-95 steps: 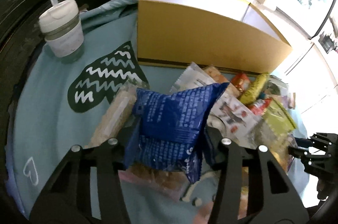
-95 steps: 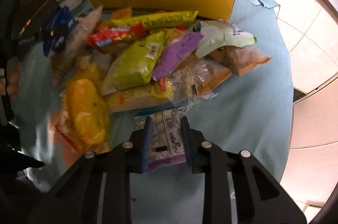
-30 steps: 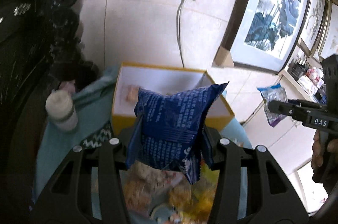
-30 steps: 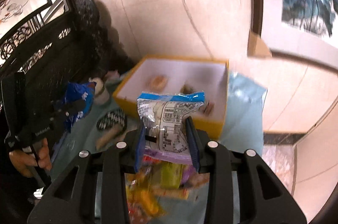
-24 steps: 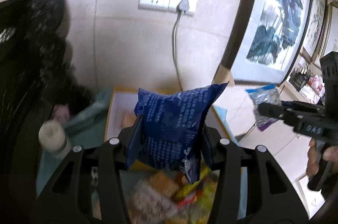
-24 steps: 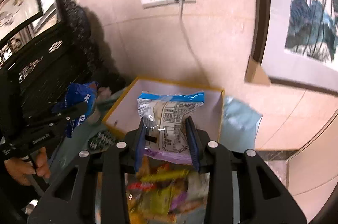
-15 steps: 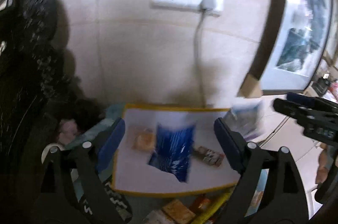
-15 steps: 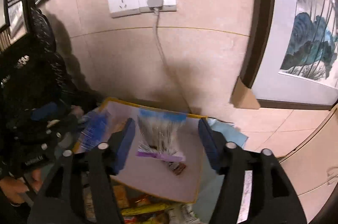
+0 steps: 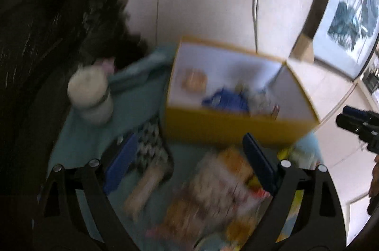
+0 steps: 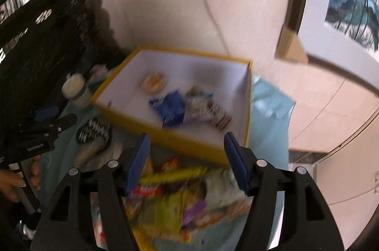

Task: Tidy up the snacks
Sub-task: 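Lower both held bags into the yellow box and open both tools, then grasp the cracker bag with the left tool while the right tool grasps the yellow bread bag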

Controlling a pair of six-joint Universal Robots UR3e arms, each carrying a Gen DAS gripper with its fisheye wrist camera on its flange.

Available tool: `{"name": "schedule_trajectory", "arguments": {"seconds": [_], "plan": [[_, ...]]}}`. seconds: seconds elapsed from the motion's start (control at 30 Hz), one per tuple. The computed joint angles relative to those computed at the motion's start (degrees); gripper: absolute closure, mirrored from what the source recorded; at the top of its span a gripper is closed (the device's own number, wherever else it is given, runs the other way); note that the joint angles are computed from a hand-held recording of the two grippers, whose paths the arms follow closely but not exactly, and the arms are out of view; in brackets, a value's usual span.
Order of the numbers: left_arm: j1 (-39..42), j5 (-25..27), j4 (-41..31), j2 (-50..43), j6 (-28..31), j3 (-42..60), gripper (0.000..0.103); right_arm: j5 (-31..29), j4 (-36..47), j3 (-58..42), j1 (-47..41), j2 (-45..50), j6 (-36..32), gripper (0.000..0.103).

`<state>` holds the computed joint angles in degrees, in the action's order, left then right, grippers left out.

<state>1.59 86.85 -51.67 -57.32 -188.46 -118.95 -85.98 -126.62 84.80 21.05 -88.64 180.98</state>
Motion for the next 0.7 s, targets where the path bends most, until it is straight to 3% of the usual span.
{"name": "schedule_trajectory", "arguments": {"seconds": [0.13,0.2,0.37,0.7], "plan": [[0.1,0.9,-5.7,10.2,2.9,-8.6,0.012,2.5,-1.1,11.3,1.1,-6.5,1.6,0.037],[-1.3,3.7,-8.4,15.1,4.8,-13.0,0.012,3.0,-2.2,18.5,2.8,-10.2,2.6,0.037],[-3.5,6.5,-14.8,24.4,6.9,-19.8,0.012,0.5,-5.0,29.3,10.2,-13.0,4.9,0.037],[-11.1,10.5,-9.0,18.1,5.7,-19.9,0.012,-5.8,-6.1,28.7,19.7,-8.9,5.7,0.037]]}}
